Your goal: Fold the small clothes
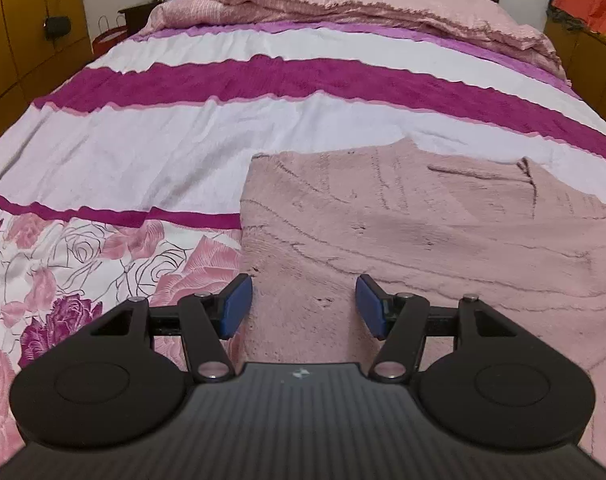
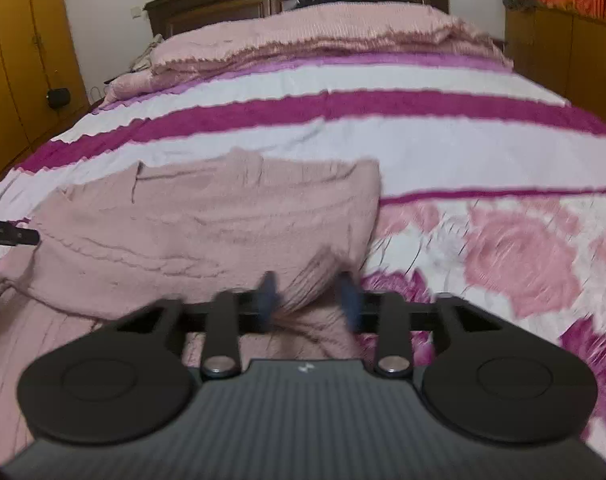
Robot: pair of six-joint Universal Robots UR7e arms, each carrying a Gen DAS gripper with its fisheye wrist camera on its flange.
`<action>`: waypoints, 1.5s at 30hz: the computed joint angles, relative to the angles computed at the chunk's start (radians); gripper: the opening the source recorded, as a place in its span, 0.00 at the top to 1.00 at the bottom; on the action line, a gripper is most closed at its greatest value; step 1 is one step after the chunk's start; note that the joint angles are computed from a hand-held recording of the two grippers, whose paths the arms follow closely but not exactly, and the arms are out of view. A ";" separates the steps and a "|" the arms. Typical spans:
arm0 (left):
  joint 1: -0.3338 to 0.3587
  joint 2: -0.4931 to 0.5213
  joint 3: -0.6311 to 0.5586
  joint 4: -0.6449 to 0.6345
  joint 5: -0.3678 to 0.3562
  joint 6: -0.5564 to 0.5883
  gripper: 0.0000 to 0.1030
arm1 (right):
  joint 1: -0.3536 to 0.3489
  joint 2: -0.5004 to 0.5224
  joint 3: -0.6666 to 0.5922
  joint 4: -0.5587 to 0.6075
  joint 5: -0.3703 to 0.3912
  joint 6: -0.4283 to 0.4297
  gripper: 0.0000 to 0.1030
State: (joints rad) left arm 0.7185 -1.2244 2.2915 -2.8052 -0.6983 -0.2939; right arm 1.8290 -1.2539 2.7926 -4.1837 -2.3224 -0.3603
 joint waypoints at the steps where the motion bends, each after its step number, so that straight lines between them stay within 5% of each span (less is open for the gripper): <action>1: 0.005 0.007 -0.004 -0.005 0.002 0.003 0.37 | 0.007 -0.014 -0.001 -0.005 0.005 -0.024 0.46; 9: 0.019 0.044 -0.024 -0.033 0.020 0.033 0.37 | -0.098 -0.071 -0.082 0.140 0.127 -0.180 0.46; 13: 0.029 0.060 -0.030 -0.059 0.027 0.053 0.37 | -0.135 -0.028 -0.130 0.203 0.092 -0.203 0.46; 15: 0.037 0.067 -0.031 -0.073 0.030 0.058 0.37 | -0.153 -0.050 -0.118 0.227 0.124 -0.158 0.64; 16: 0.043 0.071 -0.033 -0.083 0.028 0.062 0.37 | -0.154 -0.074 -0.109 0.251 0.142 -0.150 0.85; 20: 0.062 0.091 -0.033 -0.147 0.034 0.072 0.34 | -0.096 -0.102 -0.096 0.233 0.155 -0.198 0.86; 25: 0.078 0.131 -0.032 -0.256 0.058 0.093 0.32 | -0.065 -0.049 -0.137 0.040 0.142 -0.240 0.86; 30: 0.086 0.186 -0.030 -0.382 0.099 0.153 0.27 | -0.184 -0.028 -0.149 0.106 0.144 -0.171 0.85; 34: 0.097 0.215 -0.042 -0.424 0.117 0.193 0.20 | -0.274 0.058 -0.112 -0.061 0.221 -0.188 0.79; 39: 0.099 0.207 -0.048 -0.398 0.121 0.185 0.17 | -0.242 0.014 -0.119 0.015 0.182 -0.129 0.70; 42: 0.081 0.170 -0.034 -0.339 0.130 0.130 0.17 | -0.179 0.007 -0.121 0.027 0.118 -0.108 0.48; 45: 0.050 0.117 -0.003 -0.277 0.133 0.093 0.17 | -0.141 -0.023 -0.102 0.050 0.125 -0.120 0.48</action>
State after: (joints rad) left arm 0.7686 -1.1072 2.2881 -3.0819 -0.5653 -0.2010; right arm 1.6884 -1.2769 2.6906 -4.1339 -2.1972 -0.4807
